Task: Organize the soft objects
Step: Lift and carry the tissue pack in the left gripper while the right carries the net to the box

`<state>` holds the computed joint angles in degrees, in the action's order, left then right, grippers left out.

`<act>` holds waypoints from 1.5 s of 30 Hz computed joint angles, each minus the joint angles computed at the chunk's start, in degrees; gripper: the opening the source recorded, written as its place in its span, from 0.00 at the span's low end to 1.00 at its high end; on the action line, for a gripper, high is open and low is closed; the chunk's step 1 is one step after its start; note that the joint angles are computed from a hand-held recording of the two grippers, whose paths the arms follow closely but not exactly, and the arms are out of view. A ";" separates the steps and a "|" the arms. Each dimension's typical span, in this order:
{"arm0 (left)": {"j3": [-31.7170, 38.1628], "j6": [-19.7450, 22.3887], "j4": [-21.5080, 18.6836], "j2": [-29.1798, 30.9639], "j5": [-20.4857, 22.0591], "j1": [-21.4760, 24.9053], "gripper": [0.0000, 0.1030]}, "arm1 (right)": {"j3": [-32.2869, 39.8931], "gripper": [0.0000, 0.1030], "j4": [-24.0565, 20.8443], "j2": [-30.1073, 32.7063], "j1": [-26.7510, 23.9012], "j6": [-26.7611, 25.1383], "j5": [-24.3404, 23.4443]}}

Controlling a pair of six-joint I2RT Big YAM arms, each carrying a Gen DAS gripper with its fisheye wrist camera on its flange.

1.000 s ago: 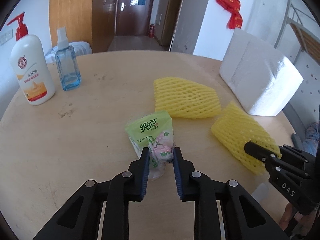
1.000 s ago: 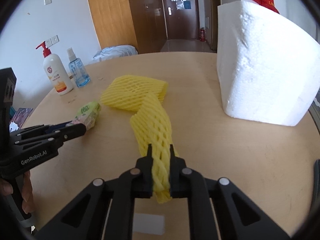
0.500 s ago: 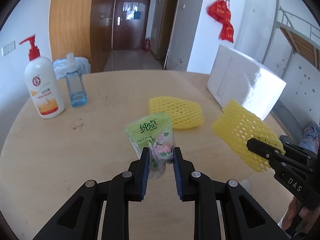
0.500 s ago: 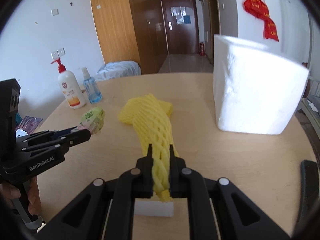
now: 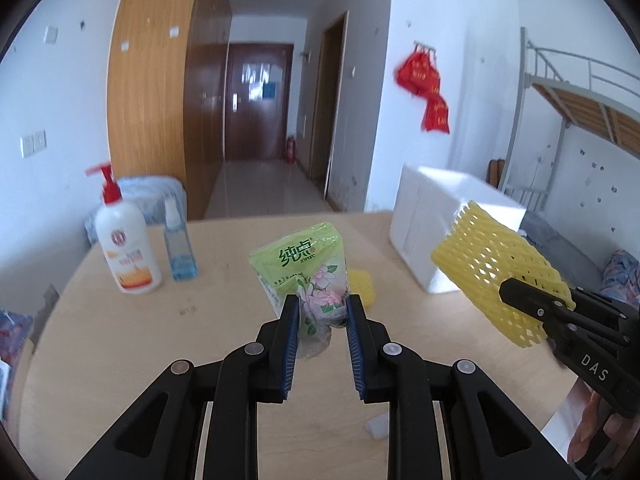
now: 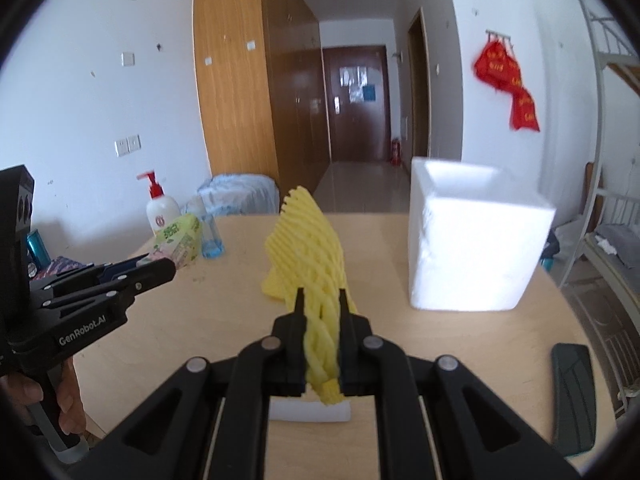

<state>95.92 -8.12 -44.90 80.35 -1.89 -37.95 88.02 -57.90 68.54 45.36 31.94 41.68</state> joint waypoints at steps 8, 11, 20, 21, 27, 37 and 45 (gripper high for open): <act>-1.71 0.73 2.98 -4.06 -0.88 -1.80 0.24 | 1.26 0.13 0.38 -1.33 4.77 -1.40 7.71; -2.46 0.96 4.04 -5.49 -1.84 -2.54 0.24 | 1.42 0.13 0.30 -1.65 6.36 -1.54 10.79; -5.00 2.38 7.17 -8.23 -4.53 -4.40 0.24 | 0.31 0.13 0.60 -3.33 8.60 -0.96 14.01; -5.28 2.58 7.46 -8.48 -4.95 -4.67 0.24 | 0.14 0.13 0.48 -3.48 8.82 -0.64 14.33; -5.29 3.78 8.55 -8.28 -4.26 -5.46 0.24 | -0.22 0.13 -0.57 -4.49 9.96 0.95 17.53; -1.89 5.35 9.27 -4.85 -0.06 -9.07 0.24 | 1.52 0.13 -14.40 -4.86 12.26 13.90 26.81; 0.21 6.72 9.72 -2.07 1.63 -11.86 0.24 | 3.30 0.13 -27.65 -4.41 13.24 27.32 30.30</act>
